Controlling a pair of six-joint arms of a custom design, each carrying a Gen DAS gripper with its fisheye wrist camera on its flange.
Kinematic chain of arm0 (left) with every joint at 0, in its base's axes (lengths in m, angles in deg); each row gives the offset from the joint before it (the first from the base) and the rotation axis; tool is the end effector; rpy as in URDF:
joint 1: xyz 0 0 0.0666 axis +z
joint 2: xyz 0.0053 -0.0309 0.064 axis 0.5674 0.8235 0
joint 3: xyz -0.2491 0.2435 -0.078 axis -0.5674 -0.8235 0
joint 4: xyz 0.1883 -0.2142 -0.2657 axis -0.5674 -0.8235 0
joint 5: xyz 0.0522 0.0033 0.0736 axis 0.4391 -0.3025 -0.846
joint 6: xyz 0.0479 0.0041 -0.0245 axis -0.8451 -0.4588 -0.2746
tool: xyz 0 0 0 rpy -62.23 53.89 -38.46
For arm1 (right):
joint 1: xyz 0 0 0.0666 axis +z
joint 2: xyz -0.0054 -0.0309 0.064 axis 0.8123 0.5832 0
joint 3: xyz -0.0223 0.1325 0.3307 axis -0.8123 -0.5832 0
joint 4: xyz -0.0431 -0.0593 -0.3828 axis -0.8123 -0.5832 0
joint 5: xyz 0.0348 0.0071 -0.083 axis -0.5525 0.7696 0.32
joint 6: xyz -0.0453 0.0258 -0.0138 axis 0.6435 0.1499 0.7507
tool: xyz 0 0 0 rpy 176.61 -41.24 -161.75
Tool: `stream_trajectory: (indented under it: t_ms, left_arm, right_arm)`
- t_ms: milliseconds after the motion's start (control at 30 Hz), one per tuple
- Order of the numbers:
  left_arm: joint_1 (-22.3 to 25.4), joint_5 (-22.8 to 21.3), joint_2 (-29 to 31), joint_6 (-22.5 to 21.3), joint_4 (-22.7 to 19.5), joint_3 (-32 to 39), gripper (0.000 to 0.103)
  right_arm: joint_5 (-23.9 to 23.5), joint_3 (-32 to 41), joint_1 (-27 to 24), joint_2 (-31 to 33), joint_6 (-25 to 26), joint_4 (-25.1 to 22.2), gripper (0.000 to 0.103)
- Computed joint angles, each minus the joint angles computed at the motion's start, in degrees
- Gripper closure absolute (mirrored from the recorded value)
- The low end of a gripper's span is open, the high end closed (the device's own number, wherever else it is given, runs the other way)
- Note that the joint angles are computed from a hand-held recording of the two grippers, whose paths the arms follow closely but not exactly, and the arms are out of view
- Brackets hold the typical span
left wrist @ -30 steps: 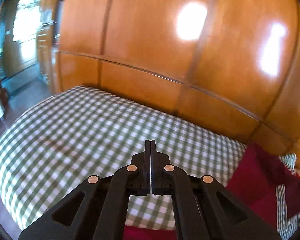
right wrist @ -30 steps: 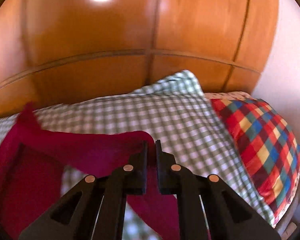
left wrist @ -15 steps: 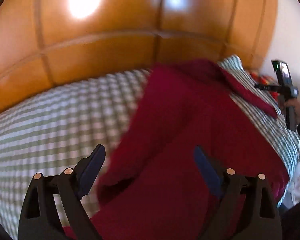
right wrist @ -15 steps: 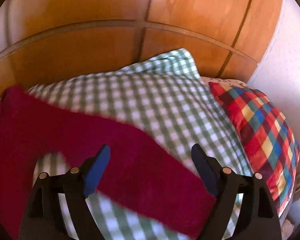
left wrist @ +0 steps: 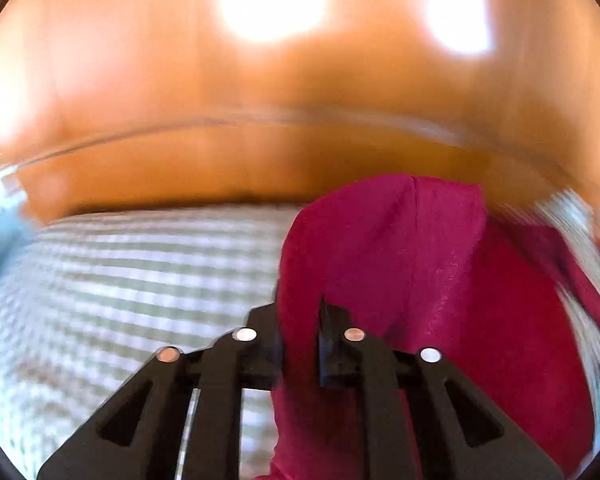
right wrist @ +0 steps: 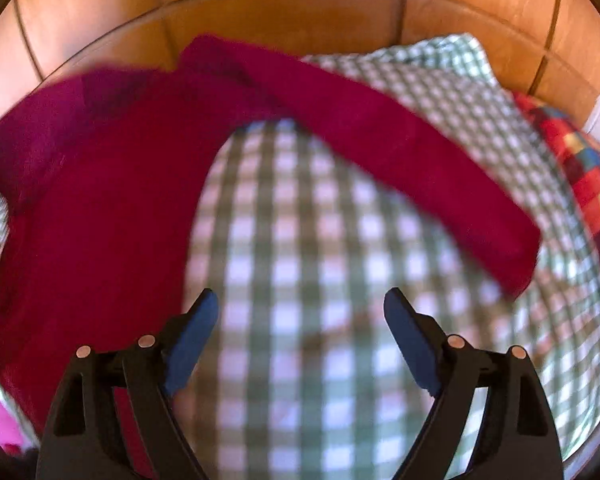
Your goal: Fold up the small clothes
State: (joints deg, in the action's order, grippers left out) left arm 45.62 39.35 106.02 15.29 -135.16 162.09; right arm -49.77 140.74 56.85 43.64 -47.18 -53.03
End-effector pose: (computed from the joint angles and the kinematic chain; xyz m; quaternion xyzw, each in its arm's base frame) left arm 0.4786 0.1052 0.4846 -0.3038 0.8668 0.1308 0.3732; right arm 0.5856 0.0329 0.4250 -0.1934 0.9508 0.0736 0.2304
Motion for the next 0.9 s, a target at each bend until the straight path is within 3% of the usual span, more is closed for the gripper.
stream_trajectory:
  t_ms: [67, 100, 133, 200, 333, 433, 500, 600, 667, 733, 800, 867, 900]
  left_arm:
    - [2.7, -3.3, -0.6, 5.3, -2.0, 1.1, 0.034]
    - [3.1, -4.9, -2.2, 7.3, -0.9, -0.4, 0.028]
    - [3.5, -5.3, -4.9, 8.8, 1.1, -3.2, 0.026]
    - [3.8, -1.3, -9.4, 10.1, 3.1, -8.0, 0.026]
    - [1.5, 6.7, -18.7, 9.4, 3.6, -18.9, 0.026]
    - [-2.7, 13.0, -26.4, 12.0, 3.7, -27.8, 0.026]
    - [-6.5, 14.4, -31.0, 15.3, 2.3, -32.8, 0.026]
    - [-9.9, 18.7, -37.5, 21.3, 3.6, -39.4, 0.024]
    - [-12.1, 22.1, -42.6, 27.7, 7.6, -44.6, 0.022]
    - [-14.9, 21.8, -43.4, 31.4, 8.7, -46.3, 0.022]
    - [-16.9, 20.8, -42.4, 32.7, 8.5, -46.3, 0.033]
    - [-18.5, 19.9, -41.0, 32.6, 7.7, -45.9, 0.088]
    - [-19.1, 18.8, -40.4, 32.7, 6.9, -45.4, 0.093]
  right_arm:
    - [-2.1, -3.2, 0.1, -2.1, 1.3, -1.2, 0.019]
    - [-2.4, -4.7, 0.2, -3.2, 2.1, -1.4, 0.019]
    - [-2.9, -6.4, 0.4, -4.5, 3.2, -1.6, 0.019]
    - [-4.1, -8.7, 0.4, -6.4, 4.5, -2.7, 0.019]
    - [-5.4, -12.8, 0.0, -9.8, 6.7, -4.2, 0.02]
    - [-6.7, -15.5, -0.6, -12.3, 7.5, -5.4, 0.026]
    - [-7.6, -17.0, -0.9, -13.5, 8.1, -5.8, 0.032]
    - [-9.3, -18.8, -0.6, -15.0, 9.8, -7.3, 0.038]
    - [-9.2, -21.4, 0.4, -16.9, 10.8, -6.0, 0.04]
    - [-7.7, -23.9, 1.3, -18.9, 10.8, -3.6, 0.043]
    - [-7.9, -24.9, 1.5, -19.6, 10.2, -2.5, 0.056]
    - [-9.5, -24.8, 1.2, -19.9, 10.7, -2.9, 0.091]
    - [-10.2, -24.5, 1.0, -19.9, 10.7, -3.2, 0.095]
